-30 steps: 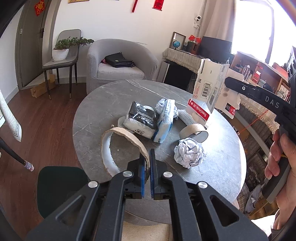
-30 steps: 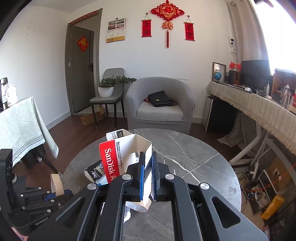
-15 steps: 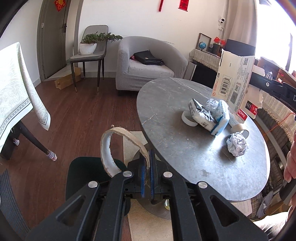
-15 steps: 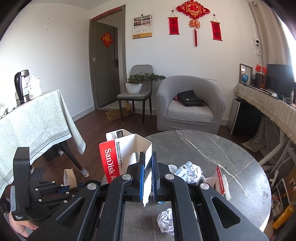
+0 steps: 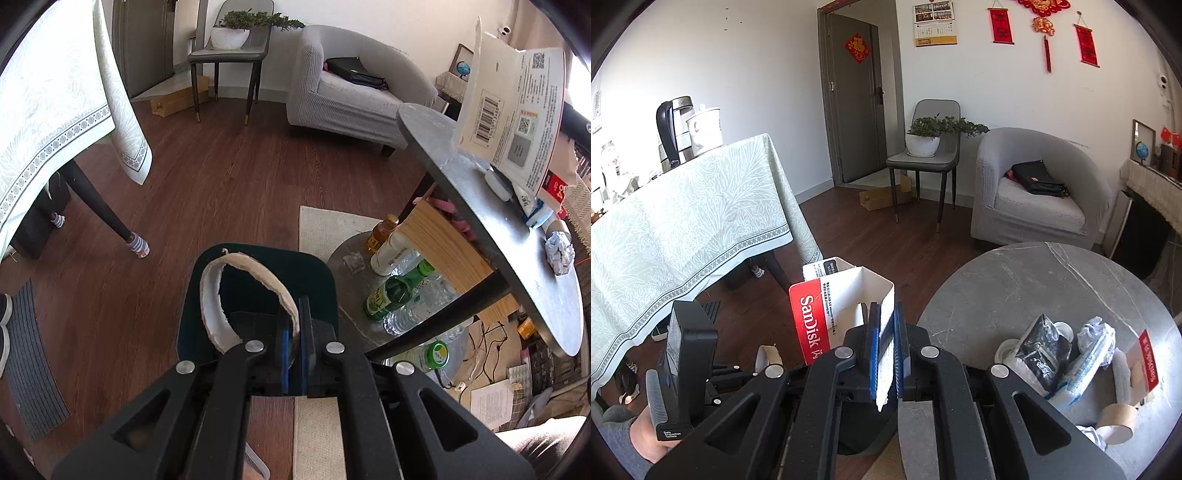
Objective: Collect trash
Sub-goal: 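Carry the tape core and SanDisk box over the green trash bin with both tools, then open the left tool over the bin while the right tool releases the SanDisk box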
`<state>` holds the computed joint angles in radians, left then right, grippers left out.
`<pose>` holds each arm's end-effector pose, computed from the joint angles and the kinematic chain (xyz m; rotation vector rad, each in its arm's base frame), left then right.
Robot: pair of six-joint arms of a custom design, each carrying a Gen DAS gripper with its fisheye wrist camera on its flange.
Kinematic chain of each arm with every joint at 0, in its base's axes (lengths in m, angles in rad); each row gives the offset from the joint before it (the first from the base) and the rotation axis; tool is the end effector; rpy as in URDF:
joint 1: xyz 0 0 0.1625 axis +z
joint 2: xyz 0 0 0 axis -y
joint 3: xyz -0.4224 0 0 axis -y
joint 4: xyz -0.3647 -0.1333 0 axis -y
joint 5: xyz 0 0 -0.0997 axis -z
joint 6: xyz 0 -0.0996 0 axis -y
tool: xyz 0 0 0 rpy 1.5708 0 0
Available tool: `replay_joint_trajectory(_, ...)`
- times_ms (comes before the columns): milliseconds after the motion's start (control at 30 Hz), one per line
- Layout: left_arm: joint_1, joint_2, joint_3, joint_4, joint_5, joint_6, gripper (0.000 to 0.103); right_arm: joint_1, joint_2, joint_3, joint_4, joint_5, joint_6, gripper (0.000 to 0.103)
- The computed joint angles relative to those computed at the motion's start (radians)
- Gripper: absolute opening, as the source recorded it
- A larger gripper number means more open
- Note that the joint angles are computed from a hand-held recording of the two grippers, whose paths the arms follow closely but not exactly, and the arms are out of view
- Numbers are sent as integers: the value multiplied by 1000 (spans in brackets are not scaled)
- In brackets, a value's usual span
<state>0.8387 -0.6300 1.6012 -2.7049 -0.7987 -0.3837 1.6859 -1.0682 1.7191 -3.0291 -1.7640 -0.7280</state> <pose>-0.2884 -0.6243 0.0560 0.3485 2.4544 -0.7047 0.1861 -0.6159 0.3161 0.9490 -2.3748 0.9659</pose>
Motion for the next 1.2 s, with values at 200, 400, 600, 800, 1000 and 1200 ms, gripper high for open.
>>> replay_joint_trajectory(200,42,-11,22,72,-29,-29,7,18,49,-13,34,-36,-1,7)
replay_joint_trajectory(400,55,-32,48,76,-31,-58,28,28,94,-28,59,-72,0,7)
replay_joint_trajectory(600,59,-54,69,44,-35,-49,35,32,140,-48,79,-108,-4,7)
replay_joint_trajectory(800,63,-75,92,1,-52,-38,47,33,179,-60,85,-140,-4,7)
replay_joint_trajectory(1000,71,-90,82,45,-74,-15,65,40,231,-87,85,-201,-10,7)
replay_joint_trajectory(1200,75,-64,45,96,-79,64,65,35,255,-100,96,-219,-3,6)
